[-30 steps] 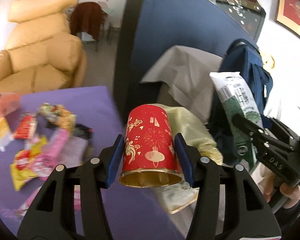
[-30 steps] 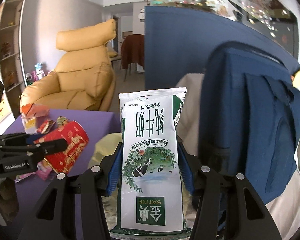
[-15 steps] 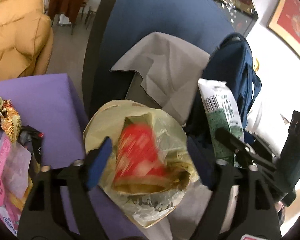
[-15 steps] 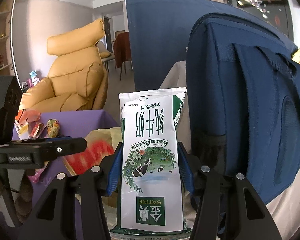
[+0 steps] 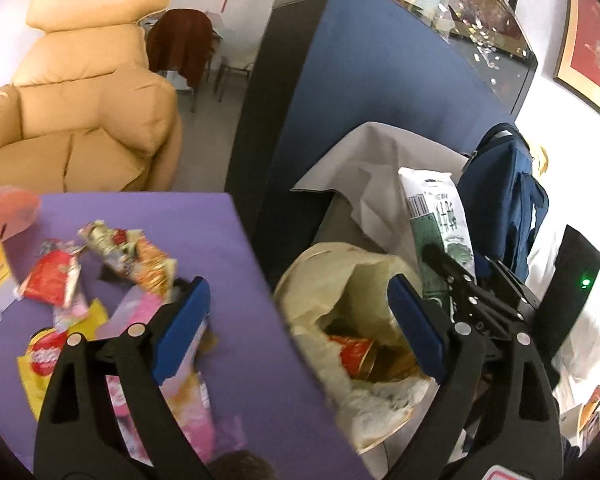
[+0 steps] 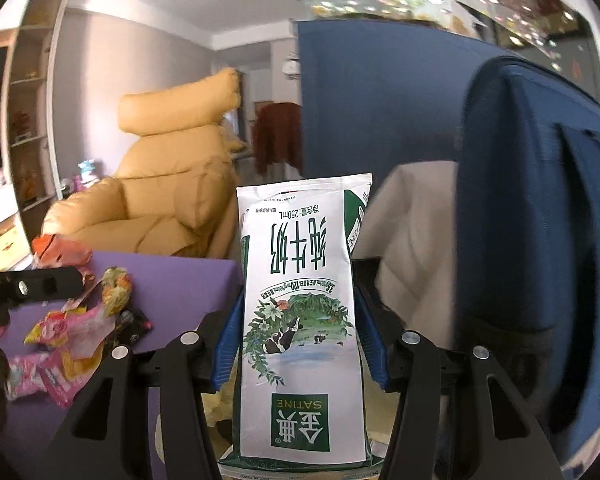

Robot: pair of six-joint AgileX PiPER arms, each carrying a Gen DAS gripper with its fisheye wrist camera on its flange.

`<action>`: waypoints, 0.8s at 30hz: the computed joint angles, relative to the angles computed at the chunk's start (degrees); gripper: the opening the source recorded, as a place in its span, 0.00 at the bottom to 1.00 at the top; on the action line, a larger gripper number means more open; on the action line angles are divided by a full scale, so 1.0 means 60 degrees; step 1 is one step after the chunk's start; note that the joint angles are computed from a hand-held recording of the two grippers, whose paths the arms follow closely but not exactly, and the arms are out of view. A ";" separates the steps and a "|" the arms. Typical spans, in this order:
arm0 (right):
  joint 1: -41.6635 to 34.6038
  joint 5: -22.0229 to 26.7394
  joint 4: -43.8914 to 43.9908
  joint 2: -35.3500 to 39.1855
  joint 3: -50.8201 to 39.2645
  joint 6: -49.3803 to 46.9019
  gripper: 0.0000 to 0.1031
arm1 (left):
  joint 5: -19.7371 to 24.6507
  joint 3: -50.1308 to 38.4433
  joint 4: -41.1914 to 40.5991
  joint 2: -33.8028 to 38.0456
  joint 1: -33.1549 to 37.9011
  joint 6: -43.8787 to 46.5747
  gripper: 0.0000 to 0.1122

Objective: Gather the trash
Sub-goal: 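Carry the red cup and milk carton into the yellow trash bag and release, then move both tools back over the table toward the remaining wrappers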

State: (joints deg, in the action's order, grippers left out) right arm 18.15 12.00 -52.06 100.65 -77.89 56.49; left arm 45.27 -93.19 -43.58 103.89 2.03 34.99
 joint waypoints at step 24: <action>0.0706 0.3773 0.7400 0.1654 -0.3223 -0.6561 0.62 | 0.0572 -0.0818 -0.0019 0.0492 0.1880 0.0465 0.77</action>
State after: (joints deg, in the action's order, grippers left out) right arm 22.39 34.64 -7.66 110.58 -97.23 17.13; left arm 48.71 -98.09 -43.69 106.84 13.31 37.78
